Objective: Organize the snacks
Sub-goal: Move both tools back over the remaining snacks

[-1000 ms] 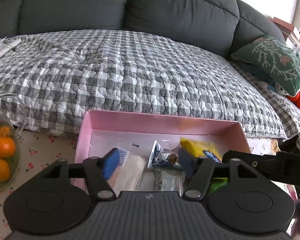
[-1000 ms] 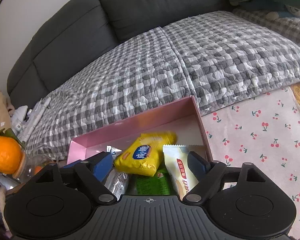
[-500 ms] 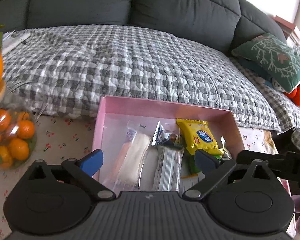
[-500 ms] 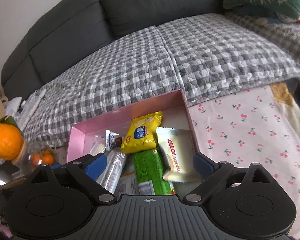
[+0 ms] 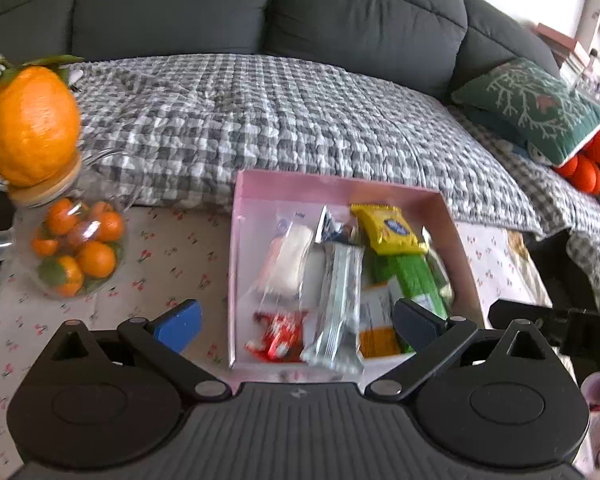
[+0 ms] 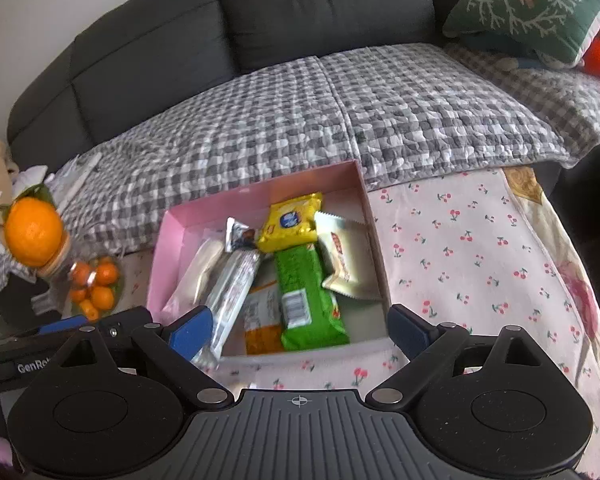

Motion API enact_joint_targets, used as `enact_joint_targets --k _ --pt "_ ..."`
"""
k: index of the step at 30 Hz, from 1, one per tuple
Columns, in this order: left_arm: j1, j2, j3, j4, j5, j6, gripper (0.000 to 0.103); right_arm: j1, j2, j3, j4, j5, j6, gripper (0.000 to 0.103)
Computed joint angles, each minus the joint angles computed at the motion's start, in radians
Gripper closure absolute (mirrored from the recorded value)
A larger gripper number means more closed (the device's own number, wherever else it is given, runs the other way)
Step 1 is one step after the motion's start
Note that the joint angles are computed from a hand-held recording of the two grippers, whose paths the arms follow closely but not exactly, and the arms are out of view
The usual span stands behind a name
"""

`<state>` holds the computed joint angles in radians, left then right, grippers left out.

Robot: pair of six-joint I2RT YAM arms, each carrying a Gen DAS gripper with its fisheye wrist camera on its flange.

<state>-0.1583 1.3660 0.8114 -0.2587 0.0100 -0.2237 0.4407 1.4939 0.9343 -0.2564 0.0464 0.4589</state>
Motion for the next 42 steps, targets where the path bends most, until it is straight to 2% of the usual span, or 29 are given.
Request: enact_joint_targets --k 5,11,15,19,22,25,31,34,42 --pt "-0.007 -0.101 -0.081 -0.024 -0.053 0.034 0.001 0.068 -0.079 -0.048 -0.033 0.08 0.0 0.007" --pt "-0.005 -0.207 -0.167 -0.05 -0.087 0.065 0.001 0.138 -0.136 -0.099 -0.043 0.115 0.022 0.007" --pt "-0.019 -0.277 -0.222 -0.071 -0.11 0.08 0.001 0.174 -0.152 -0.146 -0.012 0.127 0.037 0.006" --pt "-0.017 -0.323 -0.287 -0.045 -0.114 0.092 0.001 0.201 -0.168 -0.231 0.06 0.152 0.041 0.006" --pt "0.016 -0.334 -0.318 -0.045 -0.087 0.116 0.001 0.211 -0.156 -0.258 0.053 0.175 0.005 0.006" --pt "0.05 -0.35 -0.357 -0.023 -0.065 0.138 0.001 0.211 -0.162 -0.311 0.106 0.193 -0.056 0.006" --pt "0.112 -0.4 -0.463 0.05 -0.048 0.291 0.001 0.213 -0.187 -0.429 0.215 0.207 -0.211 0.006" --pt "0.15 -0.421 -0.5 0.063 -0.005 0.351 0.001 0.223 -0.208 -0.488 0.273 0.199 -0.265 0.006" --pt "0.224 -0.446 -0.54 -0.018 0.141 0.451 0.001 0.281 -0.223 -0.554 0.312 0.147 -0.279 0.006"
